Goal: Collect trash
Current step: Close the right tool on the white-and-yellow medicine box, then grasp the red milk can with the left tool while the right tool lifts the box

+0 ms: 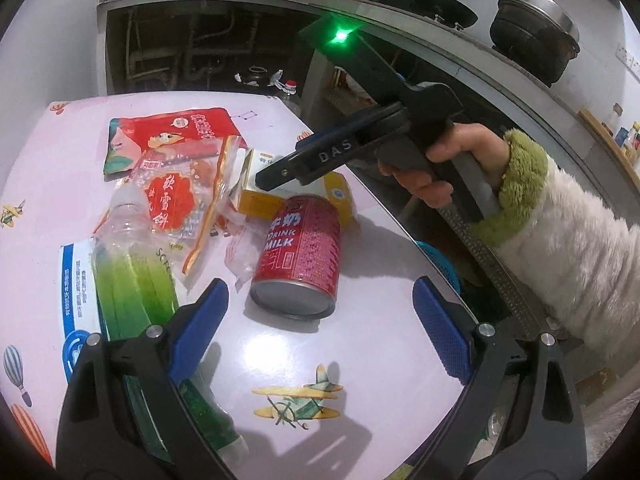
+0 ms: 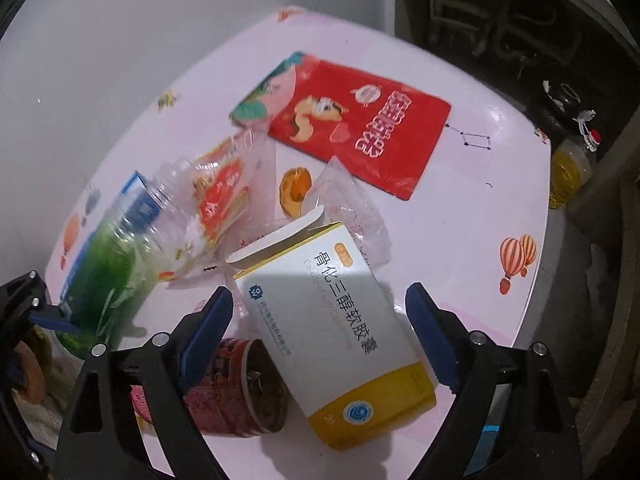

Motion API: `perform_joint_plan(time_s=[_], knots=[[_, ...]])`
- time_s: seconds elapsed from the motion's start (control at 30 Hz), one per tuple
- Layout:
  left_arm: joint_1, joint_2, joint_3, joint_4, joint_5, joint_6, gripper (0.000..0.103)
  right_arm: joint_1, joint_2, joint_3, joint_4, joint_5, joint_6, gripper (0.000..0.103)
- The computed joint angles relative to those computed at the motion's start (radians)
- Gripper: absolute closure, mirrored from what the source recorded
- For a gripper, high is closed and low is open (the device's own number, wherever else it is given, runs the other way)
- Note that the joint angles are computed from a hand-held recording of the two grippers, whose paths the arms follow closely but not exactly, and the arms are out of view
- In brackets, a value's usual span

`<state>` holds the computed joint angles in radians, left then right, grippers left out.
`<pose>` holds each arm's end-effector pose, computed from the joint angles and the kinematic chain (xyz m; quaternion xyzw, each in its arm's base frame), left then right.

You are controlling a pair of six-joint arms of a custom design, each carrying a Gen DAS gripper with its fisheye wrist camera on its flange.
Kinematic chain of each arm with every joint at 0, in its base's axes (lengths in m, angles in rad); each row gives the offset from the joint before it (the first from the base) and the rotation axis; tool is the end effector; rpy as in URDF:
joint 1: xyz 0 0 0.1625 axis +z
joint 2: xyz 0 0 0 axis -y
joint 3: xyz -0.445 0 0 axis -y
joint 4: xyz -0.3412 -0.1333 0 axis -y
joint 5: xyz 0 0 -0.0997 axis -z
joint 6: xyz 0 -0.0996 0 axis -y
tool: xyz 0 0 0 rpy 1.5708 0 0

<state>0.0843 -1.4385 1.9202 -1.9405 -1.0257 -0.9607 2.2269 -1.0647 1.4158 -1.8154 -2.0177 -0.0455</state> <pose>-0.4335 -0.2222 0.3498 0.2644 0.9246 -0.2344 0.1421 0.4532 -0.4407 0.3345 0.3457 -0.9104 0.0170 0.2266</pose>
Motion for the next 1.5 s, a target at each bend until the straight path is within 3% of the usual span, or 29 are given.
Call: perform_joint_plan(time_s=[0.23,0.7,0.87,1.0,1.17,1.5], knots=[[0.001,-0.016,0.008,0.003,0.001,-0.026,0.014,-0.008,0.044,-0.034,0.083,-0.012,0.025,0.017],[-0.006,-0.019,0.006,0.006,0.006,-0.039,0.014,-0.026,-0.051,0.044,-0.031,0.05,0.082,0.024],[-0.004,-0.013,0.005,0.004,0.001,-0.038,0.014,-0.051,-0.118,0.109,-0.079,0.053,0.18,0.025],[-0.003,-0.008,0.005,0.004,-0.004,-0.042,0.014,-0.055,-0.171,0.175,-0.098,-0.008,0.328,0.025],[0.002,-0.002,0.009,-0.005,-0.012,-0.039,0.014,-0.068,-0.256,0.278,-0.139,-0.025,0.46,0.025],[0.028,0.039,-0.006,-0.04,-0.041,0.01,0.014,-0.017,-0.382,0.416,-0.173,-0.027,0.611,0.024]])
